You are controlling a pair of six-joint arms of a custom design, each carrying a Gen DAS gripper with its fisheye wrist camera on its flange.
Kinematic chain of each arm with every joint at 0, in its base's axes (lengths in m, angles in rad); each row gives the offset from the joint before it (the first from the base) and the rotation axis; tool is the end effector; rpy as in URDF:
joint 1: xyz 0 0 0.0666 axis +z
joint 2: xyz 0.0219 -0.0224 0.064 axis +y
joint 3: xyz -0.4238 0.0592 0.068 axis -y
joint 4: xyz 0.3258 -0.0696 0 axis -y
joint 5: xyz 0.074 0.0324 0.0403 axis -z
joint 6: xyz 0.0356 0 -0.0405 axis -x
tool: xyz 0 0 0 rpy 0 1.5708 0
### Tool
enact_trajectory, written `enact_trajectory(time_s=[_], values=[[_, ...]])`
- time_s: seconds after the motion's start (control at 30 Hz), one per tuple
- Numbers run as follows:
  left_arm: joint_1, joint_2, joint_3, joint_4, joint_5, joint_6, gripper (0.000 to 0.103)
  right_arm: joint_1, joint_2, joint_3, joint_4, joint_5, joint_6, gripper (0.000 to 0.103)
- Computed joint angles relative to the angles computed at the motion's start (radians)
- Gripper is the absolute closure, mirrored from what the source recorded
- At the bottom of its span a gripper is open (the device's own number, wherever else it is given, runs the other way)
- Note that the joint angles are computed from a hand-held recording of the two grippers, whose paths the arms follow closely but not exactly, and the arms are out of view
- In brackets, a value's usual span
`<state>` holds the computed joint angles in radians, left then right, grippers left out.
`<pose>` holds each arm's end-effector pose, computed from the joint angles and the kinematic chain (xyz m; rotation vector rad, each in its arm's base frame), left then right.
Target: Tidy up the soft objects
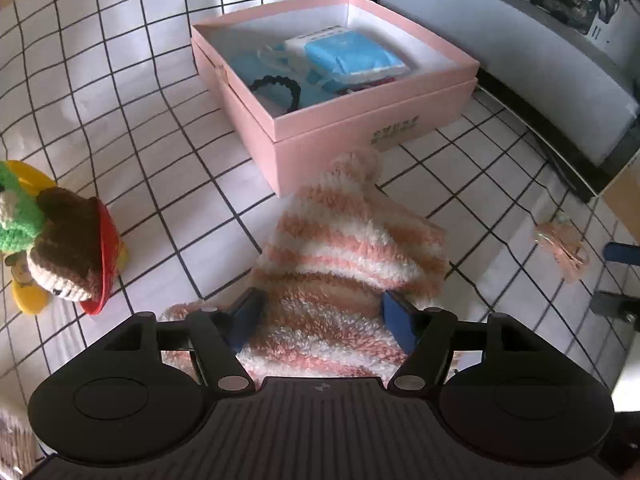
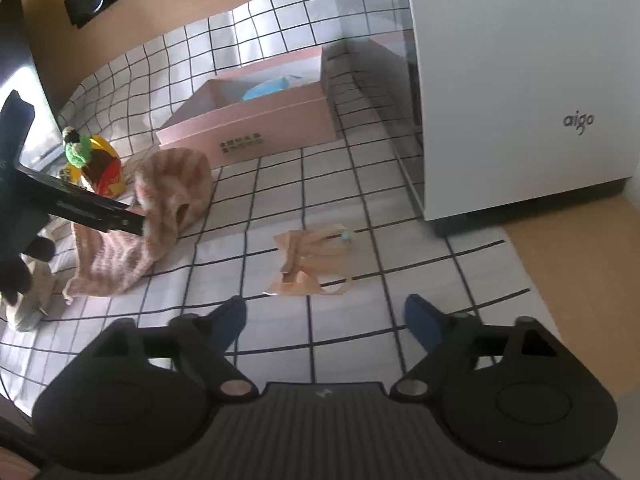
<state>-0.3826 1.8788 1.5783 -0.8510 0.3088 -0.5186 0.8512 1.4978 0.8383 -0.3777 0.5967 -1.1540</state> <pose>0.5247 -0.2233 0.3188 1.2468 2.3734 -0.3773 0.2584 0.2639 0.2694 0.5521 2.3035 0.1532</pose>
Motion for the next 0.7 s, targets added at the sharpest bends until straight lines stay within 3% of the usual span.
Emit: enact_trajectory(time_s=[0.07, 0.13, 0.27, 0.3, 0.33, 0.37, 0.4, 0.47, 0.53, 0.6, 0.63, 0.7], values=[[0.004, 0.006, 0.007, 0.004, 0.006, 0.018, 0.028, -0.008, 0.005, -0.009, 0.046, -0.014, 0.008, 0.003], [0.000, 0.012, 0.009, 0.011, 0.001, 0.029, 0.027, -0.015, 0.009, -0.013, 0.070, -0.031, 0.027, 0.000], [-0.009, 0.003, -0.018, 0.064, -0.017, 0.054, 0.025, -0.011, 0.025, 0.033, -0.014, -0.042, 0.037, 0.001], [-0.009, -0.002, -0.035, 0.094, -0.018, 0.068, 0.025, -0.016, 0.028, 0.050, -0.045, -0.057, 0.061, 0.006], [-0.008, -0.007, -0.050, 0.121, -0.015, 0.087, 0.026, -0.016, 0.031, 0.067, -0.065, -0.060, 0.106, 0.022], [-0.006, -0.011, -0.065, 0.148, -0.008, 0.106, 0.030, -0.016, 0.034, 0.076, -0.068, -0.049, 0.150, 0.029], [-0.002, -0.016, -0.079, 0.172, -0.001, 0.121, 0.033, -0.011, 0.043, 0.093, -0.080, -0.015, 0.175, 0.029], [0.007, -0.031, -0.106, 0.210, 0.000, 0.147, 0.063, -0.008, 0.063, 0.114, -0.090, 0.045, 0.188, 0.029], [0.024, -0.043, -0.108, 0.191, 0.024, 0.170, 0.078, -0.023, 0.081, 0.130, -0.097, 0.068, 0.171, 0.029], [0.043, -0.051, -0.103, 0.152, 0.065, 0.182, 0.080, -0.049, 0.092, 0.136, -0.094, 0.024, 0.167, 0.037], [0.051, -0.061, -0.111, 0.142, 0.077, 0.175, 0.080, -0.059, 0.095, 0.139, -0.095, -0.002, 0.179, 0.054], [0.060, -0.086, -0.138, 0.139, 0.086, 0.153, 0.081, -0.051, 0.108, 0.163, -0.139, -0.003, 0.215, 0.066]])
